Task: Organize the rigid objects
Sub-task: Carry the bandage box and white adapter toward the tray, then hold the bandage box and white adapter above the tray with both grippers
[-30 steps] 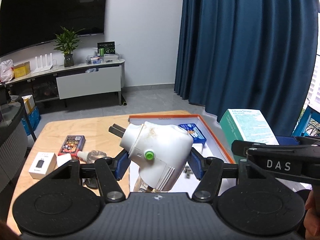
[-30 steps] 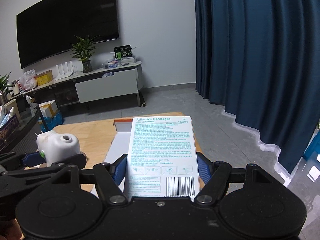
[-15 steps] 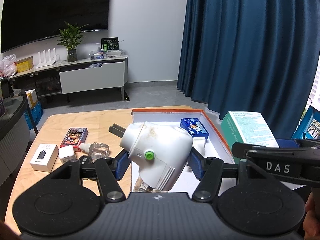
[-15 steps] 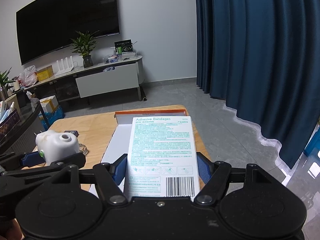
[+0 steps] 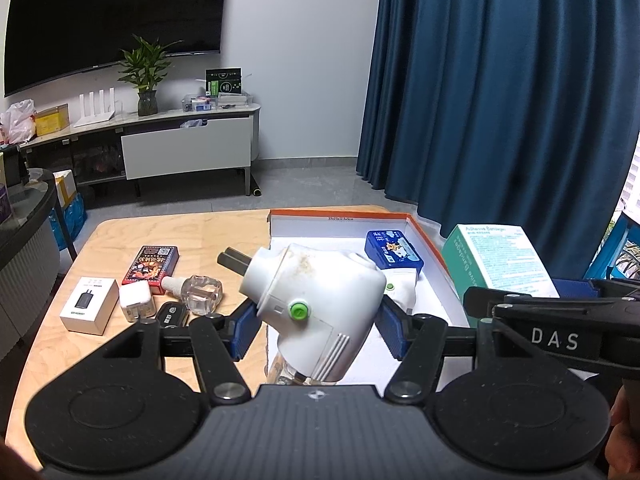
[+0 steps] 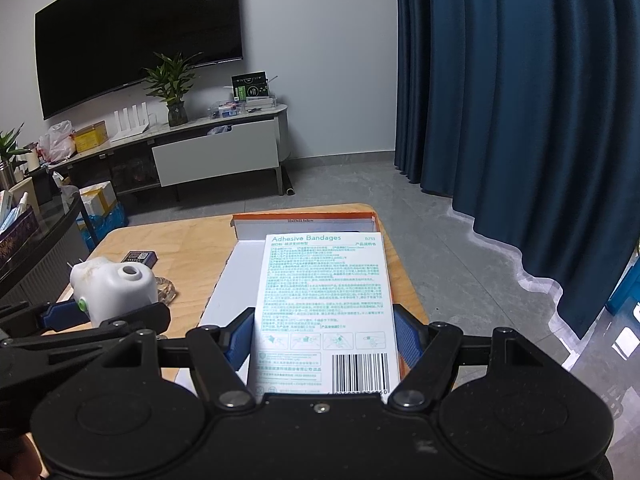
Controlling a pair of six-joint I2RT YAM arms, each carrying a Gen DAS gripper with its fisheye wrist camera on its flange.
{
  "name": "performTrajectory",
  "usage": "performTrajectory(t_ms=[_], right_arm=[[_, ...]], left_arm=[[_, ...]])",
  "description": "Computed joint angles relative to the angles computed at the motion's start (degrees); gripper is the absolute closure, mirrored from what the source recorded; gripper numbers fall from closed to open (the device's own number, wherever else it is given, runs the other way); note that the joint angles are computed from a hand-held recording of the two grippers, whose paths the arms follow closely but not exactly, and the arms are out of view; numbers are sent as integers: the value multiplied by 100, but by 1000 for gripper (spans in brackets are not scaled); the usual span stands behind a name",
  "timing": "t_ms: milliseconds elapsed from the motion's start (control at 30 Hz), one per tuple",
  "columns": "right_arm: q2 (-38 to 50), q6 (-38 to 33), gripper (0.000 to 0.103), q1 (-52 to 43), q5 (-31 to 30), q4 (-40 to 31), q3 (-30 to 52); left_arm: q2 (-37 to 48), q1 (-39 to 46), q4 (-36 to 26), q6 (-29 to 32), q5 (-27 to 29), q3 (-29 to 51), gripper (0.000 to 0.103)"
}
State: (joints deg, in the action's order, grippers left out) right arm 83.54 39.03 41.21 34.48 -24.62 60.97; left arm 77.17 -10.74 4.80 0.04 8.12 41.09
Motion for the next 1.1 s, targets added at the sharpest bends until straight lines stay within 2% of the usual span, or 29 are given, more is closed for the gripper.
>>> performTrajectory(t_ms=[1100], right_arm=[[13, -36, 19, 18, -43, 46, -56]], left_arm=[[105, 108, 17, -45, 99, 53, 40]])
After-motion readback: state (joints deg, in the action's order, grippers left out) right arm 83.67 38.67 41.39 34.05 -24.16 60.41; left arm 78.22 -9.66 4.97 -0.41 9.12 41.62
